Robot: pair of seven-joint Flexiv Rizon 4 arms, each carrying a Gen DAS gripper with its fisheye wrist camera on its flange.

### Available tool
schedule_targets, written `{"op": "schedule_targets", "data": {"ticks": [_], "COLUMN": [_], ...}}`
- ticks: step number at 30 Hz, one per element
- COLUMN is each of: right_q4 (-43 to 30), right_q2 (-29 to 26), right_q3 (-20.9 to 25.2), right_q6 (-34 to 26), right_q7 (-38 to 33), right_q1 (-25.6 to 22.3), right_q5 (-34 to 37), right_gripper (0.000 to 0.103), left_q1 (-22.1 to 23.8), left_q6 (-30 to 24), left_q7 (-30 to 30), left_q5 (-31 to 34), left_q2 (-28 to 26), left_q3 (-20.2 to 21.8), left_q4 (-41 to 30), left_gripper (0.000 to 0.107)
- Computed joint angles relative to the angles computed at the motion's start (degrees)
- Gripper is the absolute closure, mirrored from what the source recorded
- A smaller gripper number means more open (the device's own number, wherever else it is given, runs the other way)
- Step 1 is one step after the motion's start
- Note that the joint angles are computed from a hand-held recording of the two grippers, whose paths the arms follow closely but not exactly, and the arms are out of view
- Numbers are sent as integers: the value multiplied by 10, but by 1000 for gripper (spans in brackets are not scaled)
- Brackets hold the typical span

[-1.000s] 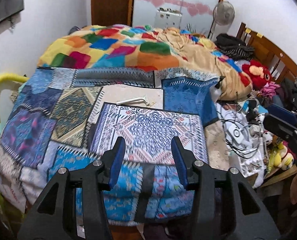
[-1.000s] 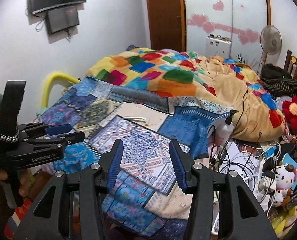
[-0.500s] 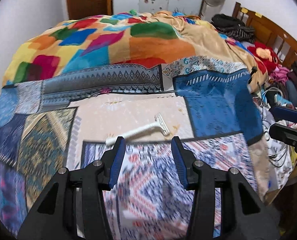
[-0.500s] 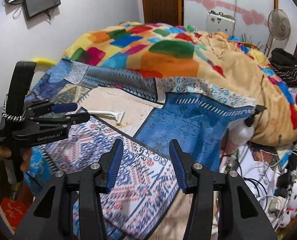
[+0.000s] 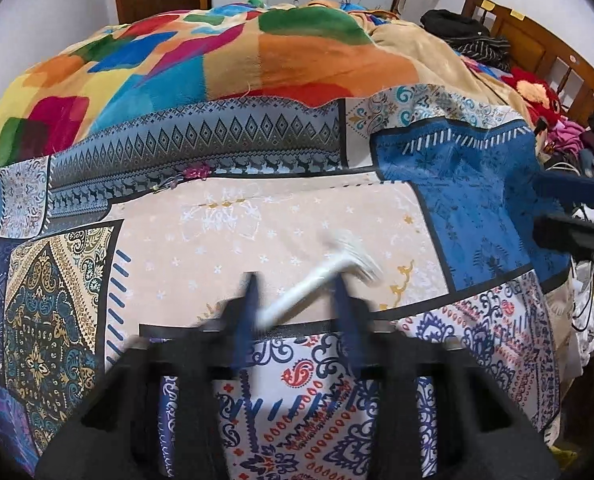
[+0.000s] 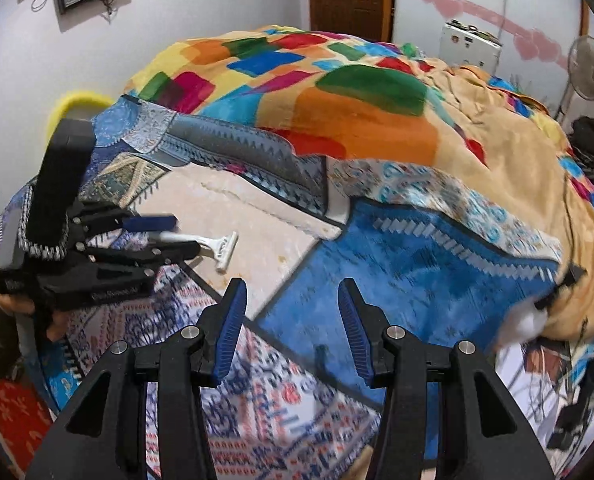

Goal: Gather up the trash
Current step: 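Grasp the white razor with the left tool while the right tool grasps the pink plastic piece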

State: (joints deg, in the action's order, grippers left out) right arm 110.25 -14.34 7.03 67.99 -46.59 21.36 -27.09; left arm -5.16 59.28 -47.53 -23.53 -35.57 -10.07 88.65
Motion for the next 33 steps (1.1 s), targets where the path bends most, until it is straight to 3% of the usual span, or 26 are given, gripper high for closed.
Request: {"op": "schedule_targets", "data": {"ticks": [4,10,13,15,17,23,31,32,33], "right_q4": [-56,-183,-255,-307,-374,-537,-613,-619,-631], "right_q2": [-38,-128,-175,-210,-255,-355,-405,-407,-413], "right_q3": [21,38,46,45,47,56,30,25,17], "right_q6": [-3,-45,-83,-107,-141,-245,-276,-286,-300], "right_q7": [-69,-142,-164,-166,-168,-159,-99,-99,-99], "right_q1": [-10,-5,-4,-2,0,2,18,23,29], "right_q5": [57,120,161,184,200,274,298,289,277], "right_gripper": [59,59,59,59,59,59,59,61,70], "left_q1": [3,15,6,7,16,47,70,68,65], "left_q6": [23,56,93,111,94,106,106,108,111], "left_q7": [-13,-72,-116,-135,-145,-118,-78,-76,-74], "left_q5": [-6,-22,7,27,31,17,-29,-30,-29], "left_q2": [4,8,8,7,4,9,8,9,10], "left_q3": [4,17,47,57,54,16,-19,-17,-14], "left_q4": [13,29,32,34,29,48,61,62,64], "left_gripper": [99,99,99,99,99,99,99,99,99]}}
